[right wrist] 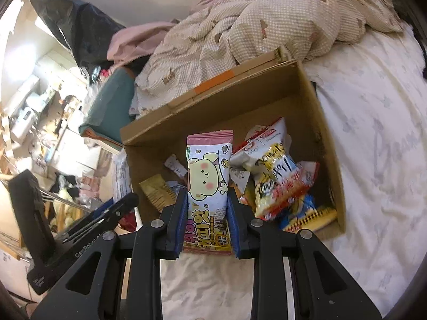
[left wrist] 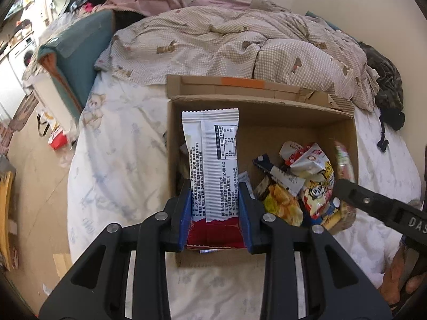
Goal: Organize snacks
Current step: 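Carry the white-red bar and pink candy packet over the box, then lower both packets into the box and open both grippers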
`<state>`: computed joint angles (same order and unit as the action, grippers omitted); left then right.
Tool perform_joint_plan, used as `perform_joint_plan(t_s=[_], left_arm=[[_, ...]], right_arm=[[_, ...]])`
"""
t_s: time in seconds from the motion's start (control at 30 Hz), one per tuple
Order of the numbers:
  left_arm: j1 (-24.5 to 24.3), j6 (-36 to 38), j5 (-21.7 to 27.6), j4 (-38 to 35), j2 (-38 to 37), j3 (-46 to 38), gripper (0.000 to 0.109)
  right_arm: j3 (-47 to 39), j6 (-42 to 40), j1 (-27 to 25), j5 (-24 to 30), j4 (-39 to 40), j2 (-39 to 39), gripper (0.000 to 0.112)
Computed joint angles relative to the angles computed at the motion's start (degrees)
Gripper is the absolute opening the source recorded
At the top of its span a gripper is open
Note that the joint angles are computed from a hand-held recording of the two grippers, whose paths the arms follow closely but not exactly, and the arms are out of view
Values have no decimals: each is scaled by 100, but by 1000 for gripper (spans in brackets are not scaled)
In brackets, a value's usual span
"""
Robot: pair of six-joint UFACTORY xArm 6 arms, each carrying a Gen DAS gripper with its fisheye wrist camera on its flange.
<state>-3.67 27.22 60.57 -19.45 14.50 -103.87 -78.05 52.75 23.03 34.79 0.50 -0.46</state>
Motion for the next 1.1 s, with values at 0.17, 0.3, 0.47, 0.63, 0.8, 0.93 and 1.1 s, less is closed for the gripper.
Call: perform_joint_plan(t_s=[0.17,0.3,0.47,0.63,0.8,0.93,1.1], left_arm=[[-66,210,-267,-24,82,153,28],[-68,268,-426,-44,106,204,28],[-74,316,-474,-99,80,238,28],[-121,520,-638,-108,-36,414,29],[-111,536,-716,-173,-101,491,64],[-92,683,-891,-302,-243,611,83],[10,806,-843,-570,-437,683,83]], right_arm=[[-325,-331,-66,217,71,373,29],[-441,-524,-86,180,108,522,29],[-523,-450,-95,151,208,638,30],[-438,-475,-104,-48,381,617,32],[-167,-147,-132,-356,191,402,71],[-100,276,-147,-421,-238,266,76],[-248,507,-67,-127,-865,180,82]])
